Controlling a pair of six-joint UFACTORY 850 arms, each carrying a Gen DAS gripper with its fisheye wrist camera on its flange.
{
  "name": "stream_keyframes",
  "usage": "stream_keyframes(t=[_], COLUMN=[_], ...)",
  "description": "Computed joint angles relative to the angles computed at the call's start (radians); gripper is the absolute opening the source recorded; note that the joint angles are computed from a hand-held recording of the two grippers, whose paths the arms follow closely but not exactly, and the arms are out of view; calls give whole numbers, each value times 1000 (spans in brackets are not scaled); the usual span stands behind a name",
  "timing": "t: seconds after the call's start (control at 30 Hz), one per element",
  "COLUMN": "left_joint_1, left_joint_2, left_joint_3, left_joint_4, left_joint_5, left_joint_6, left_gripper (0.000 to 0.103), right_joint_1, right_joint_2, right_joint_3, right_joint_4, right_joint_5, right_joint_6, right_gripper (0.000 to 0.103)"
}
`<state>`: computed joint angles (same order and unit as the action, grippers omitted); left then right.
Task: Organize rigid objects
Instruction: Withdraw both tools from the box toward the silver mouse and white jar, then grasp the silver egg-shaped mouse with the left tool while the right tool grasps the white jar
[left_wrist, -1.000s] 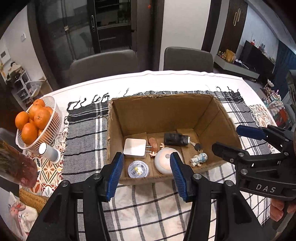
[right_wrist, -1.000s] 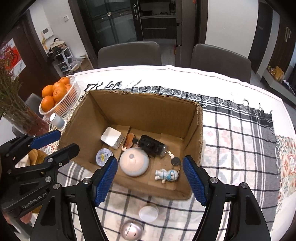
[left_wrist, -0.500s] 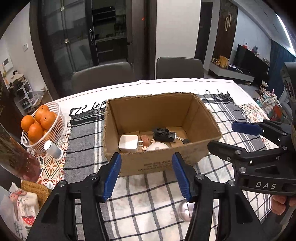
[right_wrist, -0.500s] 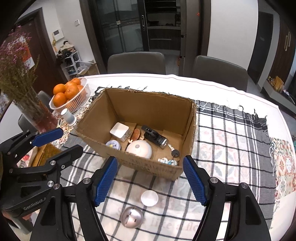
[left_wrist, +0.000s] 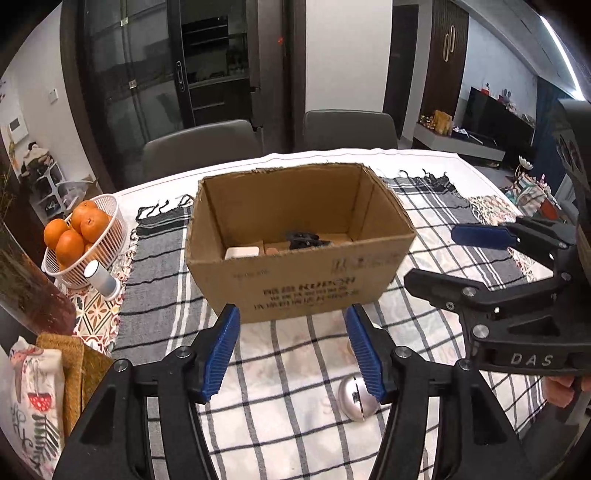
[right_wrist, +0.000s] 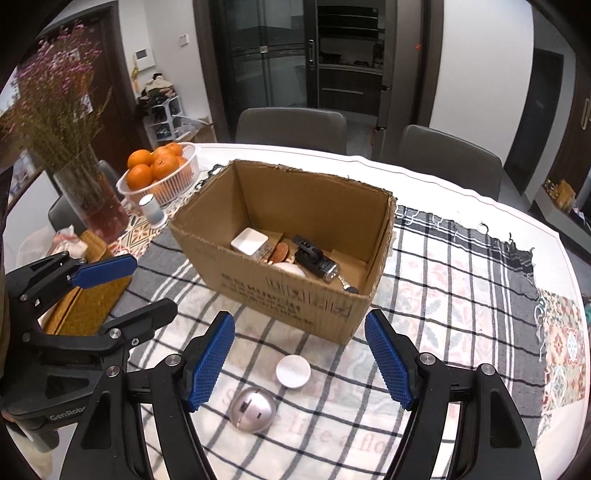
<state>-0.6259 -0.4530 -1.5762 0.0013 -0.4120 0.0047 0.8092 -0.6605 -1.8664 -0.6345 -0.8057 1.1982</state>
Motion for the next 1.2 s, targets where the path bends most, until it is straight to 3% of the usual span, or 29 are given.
stream_keyframes(t=[0.37, 0.77, 1.2], left_joint_1=[-37, -66, -82], left_joint_2=[36, 32, -24], left_joint_3=[93, 161, 158], left_joint_4=[61, -78, -133], left_joint_5=[7, 10, -27], left_joint_6=[-67, 30, 30], left_gripper=[59, 59, 59], right_joint_1=[16, 17, 0], right_joint_2=[56, 101, 95], right_joint_3=[131, 267, 338], right_joint_4=[-54, -95, -47], right_joint_5=[108, 246, 338], right_joint_6=[-7, -1, -60], right_gripper=[74, 74, 74])
